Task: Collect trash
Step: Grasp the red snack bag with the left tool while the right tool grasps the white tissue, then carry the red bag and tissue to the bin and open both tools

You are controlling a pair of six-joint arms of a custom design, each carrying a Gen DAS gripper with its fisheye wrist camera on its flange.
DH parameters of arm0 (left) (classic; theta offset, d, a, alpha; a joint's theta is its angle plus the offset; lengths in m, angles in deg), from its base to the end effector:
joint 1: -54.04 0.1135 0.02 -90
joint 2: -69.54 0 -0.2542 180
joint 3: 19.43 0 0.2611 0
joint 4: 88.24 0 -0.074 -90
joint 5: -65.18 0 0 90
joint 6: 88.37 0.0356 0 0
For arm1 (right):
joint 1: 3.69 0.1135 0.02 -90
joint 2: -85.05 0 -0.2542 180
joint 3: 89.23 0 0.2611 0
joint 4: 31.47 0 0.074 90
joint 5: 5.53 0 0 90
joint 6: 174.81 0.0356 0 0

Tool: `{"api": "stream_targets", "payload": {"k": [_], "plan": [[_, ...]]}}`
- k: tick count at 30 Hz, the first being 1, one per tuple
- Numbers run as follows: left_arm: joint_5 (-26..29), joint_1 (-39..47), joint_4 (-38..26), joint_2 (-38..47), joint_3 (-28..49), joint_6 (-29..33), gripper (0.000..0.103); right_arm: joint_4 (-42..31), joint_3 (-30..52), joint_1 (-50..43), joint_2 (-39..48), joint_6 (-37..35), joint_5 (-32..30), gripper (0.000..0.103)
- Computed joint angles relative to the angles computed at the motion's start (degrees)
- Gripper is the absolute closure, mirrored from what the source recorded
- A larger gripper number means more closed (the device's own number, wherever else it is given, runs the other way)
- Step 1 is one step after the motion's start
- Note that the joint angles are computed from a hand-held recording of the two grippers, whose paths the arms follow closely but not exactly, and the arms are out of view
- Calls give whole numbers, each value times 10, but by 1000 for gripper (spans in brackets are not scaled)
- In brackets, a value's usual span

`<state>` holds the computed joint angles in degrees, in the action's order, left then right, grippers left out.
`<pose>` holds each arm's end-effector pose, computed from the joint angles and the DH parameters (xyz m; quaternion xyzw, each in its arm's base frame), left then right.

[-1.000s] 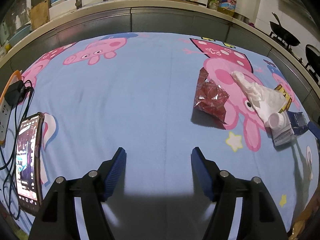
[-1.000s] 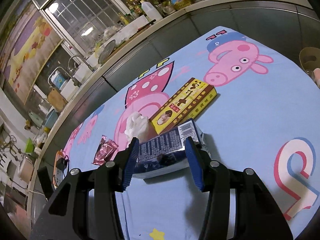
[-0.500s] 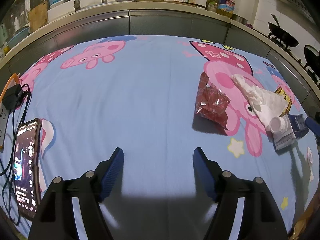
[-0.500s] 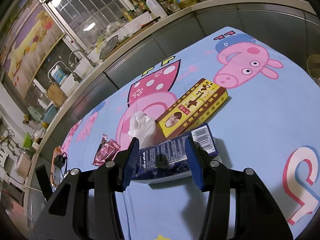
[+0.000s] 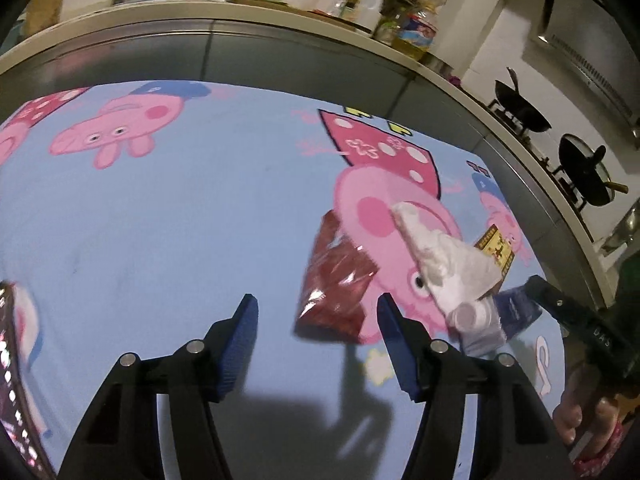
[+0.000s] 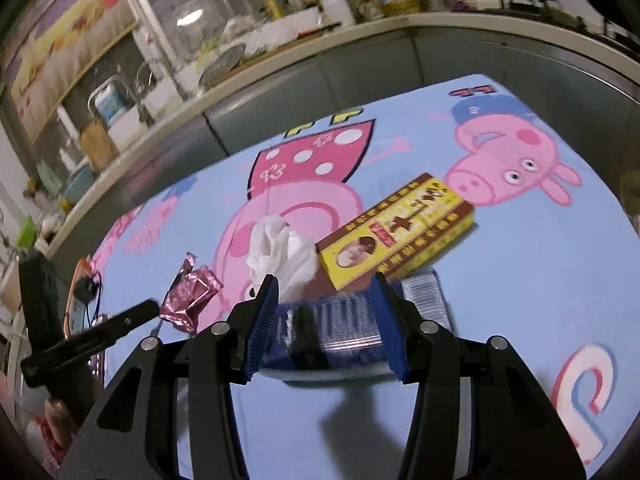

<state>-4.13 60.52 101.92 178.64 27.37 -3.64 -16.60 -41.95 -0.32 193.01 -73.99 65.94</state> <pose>0.2900 0.0203 0.0378 -0.0373 0.9316 -0.1665 0.3209 0.3002 0.0290 0.0504 -0.0010 0.9165 0.1939 0.3500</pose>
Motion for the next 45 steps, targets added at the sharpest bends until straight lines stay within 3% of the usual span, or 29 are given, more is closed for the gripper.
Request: {"api": "stream_targets", "payload": {"k": [4, 6, 7, 8, 9, 10, 14, 18, 22, 25, 28, 29, 31, 32, 33, 35, 39, 45], "plan": [[-1, -16, -14, 43, 41, -4, 42, -111, 97, -3, 47, -9, -38, 55], [16, -14, -27, 69, 67, -7, 55, -150, 145, 4, 78, -11, -36, 55], [15, -15, -17, 74, 68, -11, 57, -146, 148, 9, 79, -9, -25, 55], [16, -17, -11, 74, 66, -11, 76, -158, 162, 15, 87, -9, -31, 63], [31, -16, -28, 82, 77, -3, 96, -168, 174, 22, 95, -13, -43, 87], [40, -15, -33, 85, 80, -4, 100, -189, 190, 34, 106, -20, -47, 102], [63, 5, -14, 34, 32, 3, 102, -135, 146, 53, 77, 9, -92, 102], [109, 47, -2, -78, -55, 30, 102, -51, 34, 45, -37, 21, -201, 102], [121, 69, -46, -148, -91, 62, 102, -77, -52, 27, -137, -35, -277, 102], [96, 61, -68, -156, -104, 78, 102, -120, -95, 7, -167, -91, -277, 102], [68, 37, -66, -122, -107, 76, 102, -103, -138, -6, -144, -124, -233, 102], [62, 29, -64, -106, -105, 73, 102, -84, -152, -13, -123, -131, -210, 101], [45, 8, -52, -86, -108, 67, 102, -7, -185, 1, -86, -124, -102, 97], [36, -2, -47, -85, -113, 64, 102, 17, -193, 8, -74, -120, -71, 86], [27, -13, -43, -84, -115, 61, 102, 49, -206, 11, -66, -116, -46, 61], [17, -25, -47, -98, -120, 55, 102, 120, -246, 20, -76, -107, -21, 36], [2, -36, -59, -139, -131, 45, 102, 188, -272, 97, -79, -147, 23, 37], [-25, -59, -86, -187, -147, 38, 102, 220, -177, 144, 90, -150, 75, 40]]}}
